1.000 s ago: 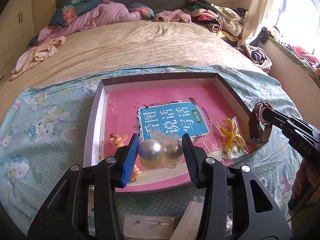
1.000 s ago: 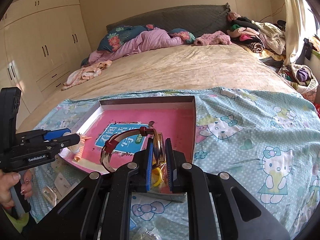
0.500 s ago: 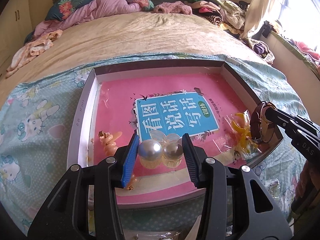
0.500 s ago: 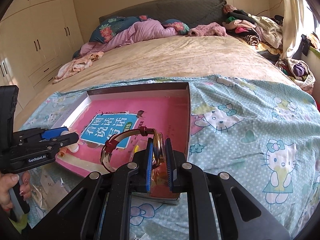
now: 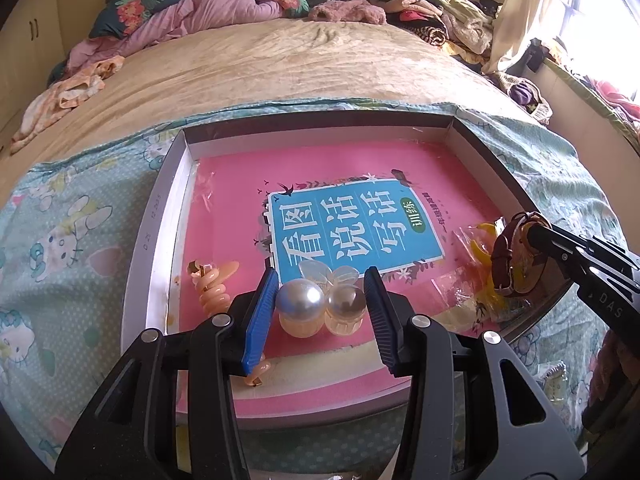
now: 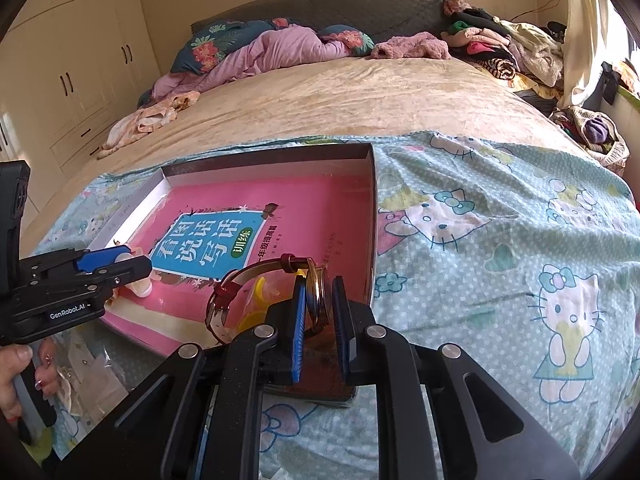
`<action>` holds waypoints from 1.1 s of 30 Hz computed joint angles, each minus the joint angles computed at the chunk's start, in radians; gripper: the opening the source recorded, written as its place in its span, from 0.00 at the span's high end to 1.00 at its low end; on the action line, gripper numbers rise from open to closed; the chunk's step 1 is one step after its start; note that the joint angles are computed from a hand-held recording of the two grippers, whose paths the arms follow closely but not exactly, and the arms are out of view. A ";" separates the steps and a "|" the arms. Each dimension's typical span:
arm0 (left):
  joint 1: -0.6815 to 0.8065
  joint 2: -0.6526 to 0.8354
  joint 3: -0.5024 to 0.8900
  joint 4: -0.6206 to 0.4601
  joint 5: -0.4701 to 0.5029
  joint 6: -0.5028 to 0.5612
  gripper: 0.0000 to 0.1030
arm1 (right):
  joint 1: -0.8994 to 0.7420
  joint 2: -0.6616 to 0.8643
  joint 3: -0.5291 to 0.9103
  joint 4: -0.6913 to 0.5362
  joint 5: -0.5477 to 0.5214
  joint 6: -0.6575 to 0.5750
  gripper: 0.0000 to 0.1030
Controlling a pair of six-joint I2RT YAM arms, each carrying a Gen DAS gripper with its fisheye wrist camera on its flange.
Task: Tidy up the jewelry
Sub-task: 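Carry the pearl clip and watch into the pink-lined box and open both tools, then withdraw both tools from the box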
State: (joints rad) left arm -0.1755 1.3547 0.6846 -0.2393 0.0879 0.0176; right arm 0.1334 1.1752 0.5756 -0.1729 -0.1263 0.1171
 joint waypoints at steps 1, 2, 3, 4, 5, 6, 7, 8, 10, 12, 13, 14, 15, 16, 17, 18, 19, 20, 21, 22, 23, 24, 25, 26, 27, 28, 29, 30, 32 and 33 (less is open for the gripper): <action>-0.001 -0.002 -0.001 -0.002 -0.001 -0.003 0.65 | -0.001 -0.001 0.001 -0.002 -0.002 0.000 0.86; -0.003 -0.001 0.000 -0.002 -0.003 -0.004 0.65 | -0.001 -0.006 0.001 -0.006 -0.004 0.001 0.83; -0.003 -0.002 0.000 -0.001 -0.004 -0.004 0.65 | -0.002 -0.011 0.001 -0.010 -0.001 0.001 0.77; -0.003 -0.002 0.000 -0.002 -0.003 -0.003 0.64 | -0.002 -0.017 0.001 -0.014 0.005 0.003 0.73; -0.001 -0.002 -0.003 0.002 -0.001 -0.002 0.60 | -0.008 -0.026 -0.004 -0.013 -0.006 0.004 0.70; -0.002 -0.006 -0.005 0.002 -0.004 -0.004 0.57 | -0.010 -0.036 -0.007 -0.017 -0.008 0.006 0.70; -0.003 -0.010 -0.008 0.004 -0.007 -0.005 0.53 | -0.011 -0.045 -0.008 -0.024 -0.007 0.007 0.70; -0.003 -0.017 -0.010 0.003 -0.008 -0.004 0.52 | -0.009 -0.055 -0.010 -0.031 -0.006 0.008 0.68; -0.005 -0.030 -0.015 -0.003 -0.010 -0.004 0.48 | -0.008 -0.077 -0.014 -0.045 -0.008 0.011 0.65; -0.006 -0.043 -0.015 -0.011 -0.015 -0.006 0.43 | -0.005 -0.104 -0.019 -0.058 -0.005 0.016 0.57; -0.008 -0.050 -0.014 -0.014 -0.022 -0.008 0.39 | -0.002 -0.119 -0.021 -0.066 0.003 0.018 0.55; -0.009 -0.060 -0.014 -0.018 -0.027 -0.011 0.36 | -0.002 -0.135 -0.025 -0.073 0.006 0.017 0.51; -0.007 -0.071 -0.017 -0.021 -0.031 -0.011 0.34 | 0.000 -0.148 -0.027 -0.080 0.007 0.019 0.48; -0.009 -0.081 -0.016 -0.026 -0.041 -0.016 0.28 | -0.002 -0.161 -0.027 -0.089 0.006 0.020 0.47; -0.011 -0.094 -0.019 -0.028 -0.057 -0.020 0.23 | -0.003 -0.172 -0.027 -0.098 0.008 0.021 0.44; -0.013 -0.108 -0.022 -0.031 -0.074 -0.023 0.21 | -0.004 -0.183 -0.027 -0.105 0.010 0.022 0.41; -0.013 -0.119 -0.022 -0.037 -0.080 -0.023 0.19 | -0.005 -0.195 -0.027 -0.114 0.013 0.023 0.39; -0.009 -0.130 -0.022 -0.045 -0.077 -0.023 0.17 | -0.005 -0.208 -0.027 -0.123 0.015 0.024 0.35; -0.009 -0.138 -0.020 -0.055 -0.077 -0.024 0.15 | -0.005 -0.222 -0.028 -0.131 0.019 0.025 0.32; -0.009 -0.148 -0.018 -0.066 -0.080 -0.025 0.12 | -0.005 -0.235 -0.027 -0.139 0.023 0.026 0.30; -0.012 -0.162 -0.018 -0.075 -0.088 -0.024 0.09 | -0.003 -0.246 -0.027 -0.147 0.027 0.028 0.28; -0.015 -0.173 -0.019 -0.081 -0.095 -0.025 0.09 | -0.004 -0.258 -0.026 -0.155 0.028 0.029 0.26; -0.015 -0.185 -0.020 -0.092 -0.099 -0.024 0.09 | -0.004 -0.267 -0.026 -0.162 0.029 0.031 0.24; -0.014 -0.195 -0.020 -0.103 -0.099 -0.023 0.09 | -0.005 -0.280 -0.026 -0.169 0.030 0.034 0.21; -0.013 -0.203 -0.018 -0.114 -0.101 -0.023 0.09 | -0.004 -0.291 -0.026 -0.175 0.032 0.036 0.20; -0.011 -0.217 -0.020 -0.128 -0.105 -0.024 0.09 | -0.003 -0.301 -0.024 -0.184 0.034 0.036 0.19; -0.014 -0.225 -0.018 -0.137 -0.110 -0.029 0.09 | 0.001 -0.310 -0.022 -0.192 0.037 0.037 0.18; -0.011 -0.238 -0.021 -0.144 -0.108 -0.030 0.09 | 0.003 -0.320 -0.021 -0.199 0.041 0.037 0.17; -0.004 -0.270 -0.025 -0.163 -0.103 -0.032 0.09 | 0.006 -0.334 -0.020 -0.207 0.044 0.040 0.16; -0.003 -0.287 -0.024 -0.177 -0.103 -0.035 0.09 | 0.006 -0.344 -0.018 -0.214 0.044 0.042 0.16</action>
State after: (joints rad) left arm -0.1787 1.0679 0.6609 -0.4159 -0.0147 -0.0176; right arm 0.1399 0.8311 0.5572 -0.3869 -0.0819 0.1589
